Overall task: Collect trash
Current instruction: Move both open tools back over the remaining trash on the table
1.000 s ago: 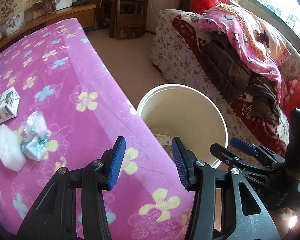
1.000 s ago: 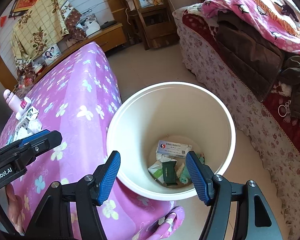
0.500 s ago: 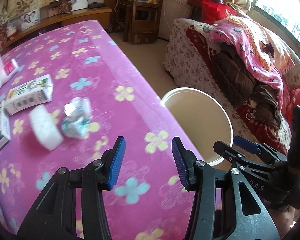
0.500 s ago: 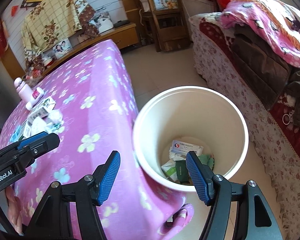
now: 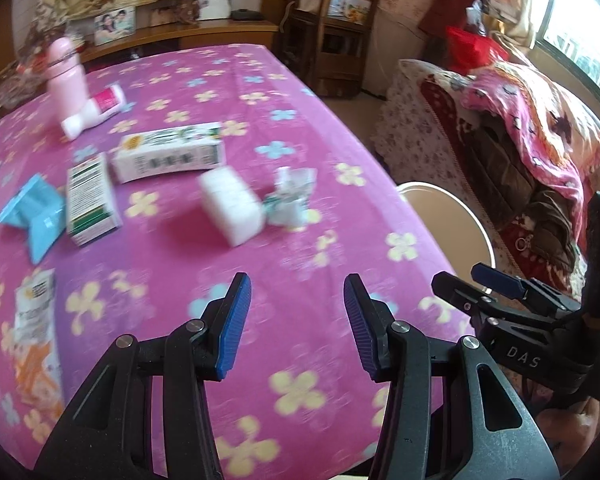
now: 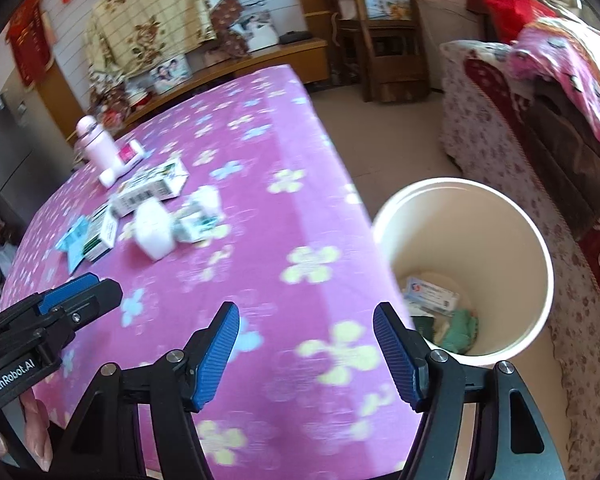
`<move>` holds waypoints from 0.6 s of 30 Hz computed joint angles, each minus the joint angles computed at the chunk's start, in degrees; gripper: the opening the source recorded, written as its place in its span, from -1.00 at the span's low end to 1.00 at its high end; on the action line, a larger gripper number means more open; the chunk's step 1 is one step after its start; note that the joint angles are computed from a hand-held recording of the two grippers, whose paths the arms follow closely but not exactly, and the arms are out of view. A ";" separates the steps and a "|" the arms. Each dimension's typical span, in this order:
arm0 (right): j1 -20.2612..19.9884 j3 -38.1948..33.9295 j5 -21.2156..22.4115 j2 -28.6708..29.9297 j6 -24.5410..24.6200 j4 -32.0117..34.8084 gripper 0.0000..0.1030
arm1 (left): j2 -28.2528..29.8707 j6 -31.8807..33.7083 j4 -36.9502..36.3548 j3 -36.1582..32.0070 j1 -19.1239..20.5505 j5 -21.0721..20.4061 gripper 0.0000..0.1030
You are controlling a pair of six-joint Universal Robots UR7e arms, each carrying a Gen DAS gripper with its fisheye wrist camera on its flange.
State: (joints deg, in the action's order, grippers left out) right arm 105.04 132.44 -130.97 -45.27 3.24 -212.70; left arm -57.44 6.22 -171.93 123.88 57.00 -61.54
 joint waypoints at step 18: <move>7.75 -10.73 1.76 7.50 0.99 11.23 0.42 | -13.25 1.74 3.23 2.86 8.87 5.94 0.03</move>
